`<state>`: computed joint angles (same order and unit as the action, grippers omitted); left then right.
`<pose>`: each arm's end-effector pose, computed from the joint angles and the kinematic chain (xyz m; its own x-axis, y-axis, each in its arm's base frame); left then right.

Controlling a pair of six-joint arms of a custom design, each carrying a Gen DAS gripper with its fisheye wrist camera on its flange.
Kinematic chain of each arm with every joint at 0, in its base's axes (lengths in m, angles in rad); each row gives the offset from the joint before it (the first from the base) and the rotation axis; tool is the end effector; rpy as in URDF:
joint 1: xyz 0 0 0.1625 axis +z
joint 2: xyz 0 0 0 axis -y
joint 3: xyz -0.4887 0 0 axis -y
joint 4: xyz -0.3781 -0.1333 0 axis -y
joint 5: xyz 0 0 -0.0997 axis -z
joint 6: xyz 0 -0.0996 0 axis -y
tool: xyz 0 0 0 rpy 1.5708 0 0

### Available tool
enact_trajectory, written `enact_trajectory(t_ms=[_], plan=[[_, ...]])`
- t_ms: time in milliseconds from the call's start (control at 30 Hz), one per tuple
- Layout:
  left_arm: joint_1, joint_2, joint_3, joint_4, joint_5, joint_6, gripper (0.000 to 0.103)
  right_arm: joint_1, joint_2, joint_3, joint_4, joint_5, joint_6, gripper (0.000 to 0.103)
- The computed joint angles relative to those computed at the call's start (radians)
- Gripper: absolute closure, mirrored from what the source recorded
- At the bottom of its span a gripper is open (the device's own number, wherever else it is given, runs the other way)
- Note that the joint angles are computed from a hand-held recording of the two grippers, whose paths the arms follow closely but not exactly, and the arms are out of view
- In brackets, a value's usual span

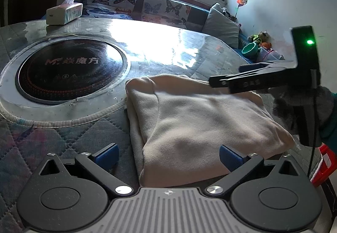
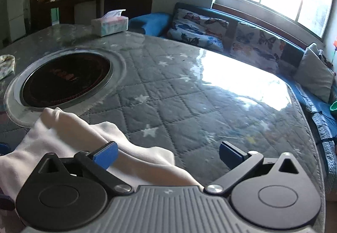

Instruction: Fold clothes

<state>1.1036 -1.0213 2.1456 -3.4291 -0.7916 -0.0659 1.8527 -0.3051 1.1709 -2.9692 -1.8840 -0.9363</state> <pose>-0.0617 -0.5737 0.2524 -0.8674 -0.1433 -0.4765 0.2779 0.6549 -0.7028 0.3337 -0.7832 -0.0097 -0.3745 -0.7342 0.5663 -0.9131 0.3984 -0.0872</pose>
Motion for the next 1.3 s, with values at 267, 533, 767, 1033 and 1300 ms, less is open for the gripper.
enact_trajectory(t_ms=[267, 533, 767, 1033, 1300], plan=[[0.001, 0.0, 0.004, -0.011, -0.006, 0.016, 0.0, 0.01, 0.046, -0.039, -0.005, -0.055, -0.003, 0.0], [0.001, 0.001, 0.008, -0.025, -0.01, 0.015, 0.0, 0.028, 0.031, -0.017, -0.006, -0.01, -0.028, 0.0], [0.005, -0.002, 0.014, -0.037, -0.024, 0.02, 0.0, 0.032, 0.077, -0.065, 0.014, -0.032, -0.039, 0.0], [0.007, -0.002, 0.02, -0.053, -0.029, 0.027, 0.0, 0.045, 0.054, -0.043, 0.014, 0.014, -0.028, 0.0], [0.011, -0.005, 0.024, -0.063, -0.044, 0.031, 0.0, 0.059, 0.115, -0.109, 0.06, -0.018, -0.045, 0.0]])
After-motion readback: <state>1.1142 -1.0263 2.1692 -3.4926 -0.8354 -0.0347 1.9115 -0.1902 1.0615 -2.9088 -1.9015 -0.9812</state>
